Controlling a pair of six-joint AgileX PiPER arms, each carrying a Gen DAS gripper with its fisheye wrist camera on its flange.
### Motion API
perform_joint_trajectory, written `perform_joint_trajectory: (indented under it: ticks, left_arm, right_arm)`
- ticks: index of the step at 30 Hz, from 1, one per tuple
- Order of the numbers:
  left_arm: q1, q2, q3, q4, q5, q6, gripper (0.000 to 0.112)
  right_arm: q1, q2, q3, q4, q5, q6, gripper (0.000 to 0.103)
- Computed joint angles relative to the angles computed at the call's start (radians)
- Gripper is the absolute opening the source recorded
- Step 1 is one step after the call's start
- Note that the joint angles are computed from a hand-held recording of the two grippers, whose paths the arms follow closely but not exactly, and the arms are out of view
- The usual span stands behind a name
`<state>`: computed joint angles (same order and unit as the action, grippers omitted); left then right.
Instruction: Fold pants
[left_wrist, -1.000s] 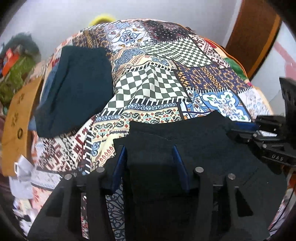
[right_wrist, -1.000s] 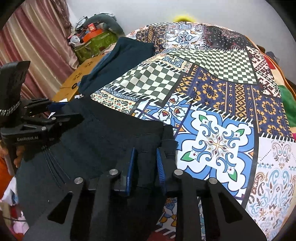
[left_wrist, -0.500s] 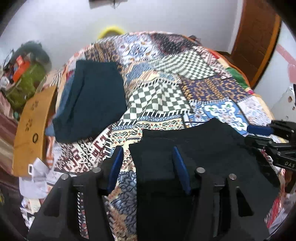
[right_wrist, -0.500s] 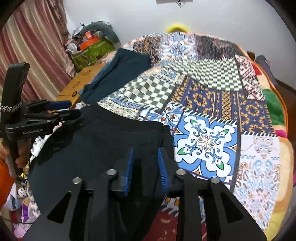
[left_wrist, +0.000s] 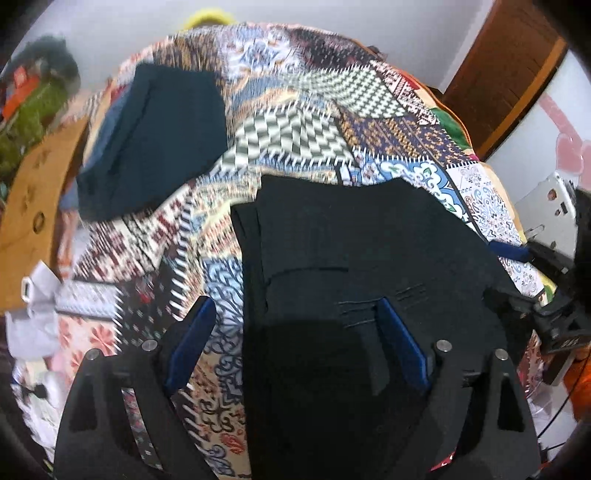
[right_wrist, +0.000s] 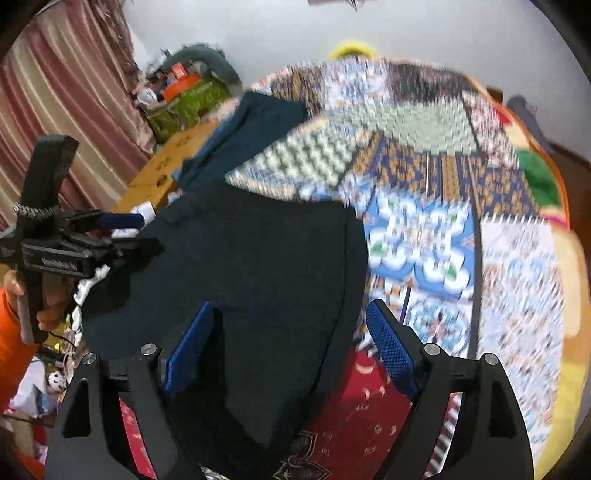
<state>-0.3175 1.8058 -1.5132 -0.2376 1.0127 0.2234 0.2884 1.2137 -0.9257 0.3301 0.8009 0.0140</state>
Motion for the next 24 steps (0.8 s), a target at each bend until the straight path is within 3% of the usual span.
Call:
perform_joint_trajectory:
  ticks: [3,6,11,14,17,19,22,24]
  left_arm:
    - [0.019,0.036,-0.019,-0.052,0.034,0.007,0.09]
    - [0.041,0.071,-0.053,-0.103,0.077,0.013,0.09]
    - [0.057,0.12,-0.103,-0.155,0.13,0.016,0.09]
    - [0.077,0.143,-0.121,-0.198,0.158,0.022,0.089]
    - [0.093,0.157,-0.134,-0.24,0.178,0.028,0.085]
    - [0.097,0.156,-0.135,-0.264,0.186,0.041,0.073]
    - [0.105,0.153,-0.129,-0.291,0.194,0.06,0.065]
    - [0.112,0.148,-0.126,-0.302,0.201,0.067,0.058]
  right_arm:
    - [-0.079,0.043,0.019,0.156,0.004,-0.125,0.09]
    - [-0.14,0.084,0.03,0.297,0.039,-0.234,0.09]
    - [-0.164,0.121,0.038,0.404,0.057,-0.32,0.092]
    - [-0.184,0.141,0.025,0.466,0.092,-0.382,0.075]
    - [-0.18,0.152,0.005,0.46,0.109,-0.379,0.069]
    - [-0.176,0.151,-0.001,0.451,0.11,-0.369,0.065]
    - [-0.172,0.144,-0.01,0.434,0.109,-0.355,0.056]
    - [-0.174,0.131,-0.014,0.419,0.104,-0.349,0.045]
